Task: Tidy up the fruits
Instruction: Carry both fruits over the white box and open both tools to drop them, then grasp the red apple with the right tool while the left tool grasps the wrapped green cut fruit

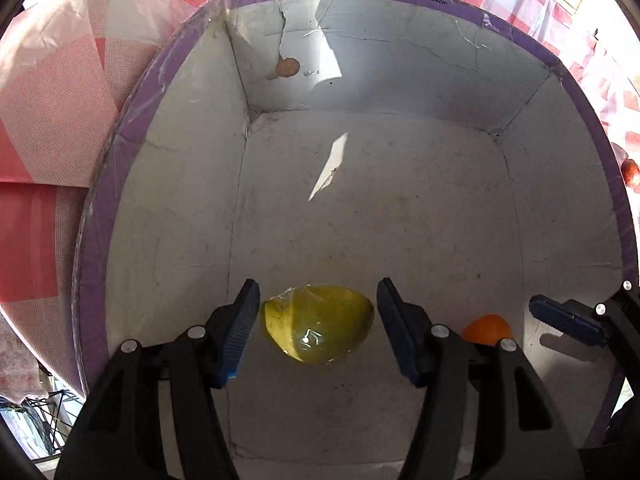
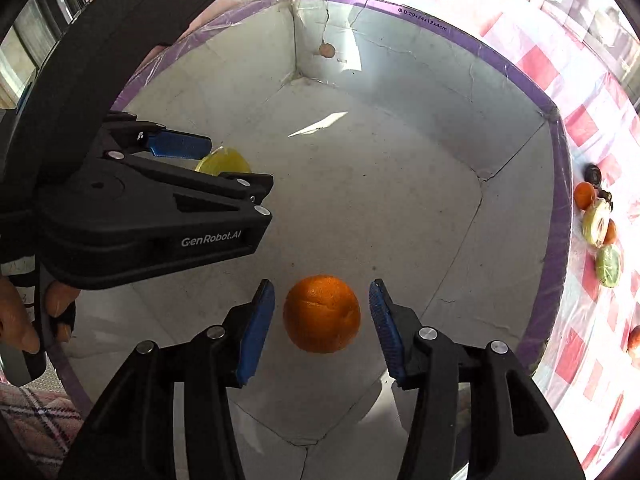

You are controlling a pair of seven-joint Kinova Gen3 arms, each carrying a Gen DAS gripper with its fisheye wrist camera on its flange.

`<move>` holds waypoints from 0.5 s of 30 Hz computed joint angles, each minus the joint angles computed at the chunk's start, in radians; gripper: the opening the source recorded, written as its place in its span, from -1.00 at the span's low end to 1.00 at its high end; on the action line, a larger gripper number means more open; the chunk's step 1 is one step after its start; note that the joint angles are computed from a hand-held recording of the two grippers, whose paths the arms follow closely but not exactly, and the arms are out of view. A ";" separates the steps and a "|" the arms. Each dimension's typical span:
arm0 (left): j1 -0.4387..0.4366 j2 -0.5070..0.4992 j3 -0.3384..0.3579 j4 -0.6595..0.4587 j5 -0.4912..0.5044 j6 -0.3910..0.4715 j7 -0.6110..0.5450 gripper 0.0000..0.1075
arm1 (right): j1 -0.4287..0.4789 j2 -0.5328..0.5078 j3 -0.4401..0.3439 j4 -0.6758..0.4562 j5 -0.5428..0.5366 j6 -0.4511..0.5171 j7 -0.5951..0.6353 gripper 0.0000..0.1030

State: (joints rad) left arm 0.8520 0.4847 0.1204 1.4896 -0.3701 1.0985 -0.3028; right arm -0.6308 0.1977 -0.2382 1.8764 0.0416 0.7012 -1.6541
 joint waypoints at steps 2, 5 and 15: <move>-0.020 0.006 0.033 -0.007 -0.009 0.009 -0.002 0.21 | -0.020 -0.011 0.044 0.011 -0.075 -0.015 0.071 0.18; -0.053 -0.005 0.111 0.011 -0.084 0.012 0.058 0.26 | -0.121 -0.027 0.183 0.024 -0.161 -0.025 0.172 0.25; 0.383 -0.019 -0.154 -0.084 -0.487 0.243 0.431 0.88 | -0.113 -0.241 0.314 0.195 -0.543 -0.167 0.579 0.55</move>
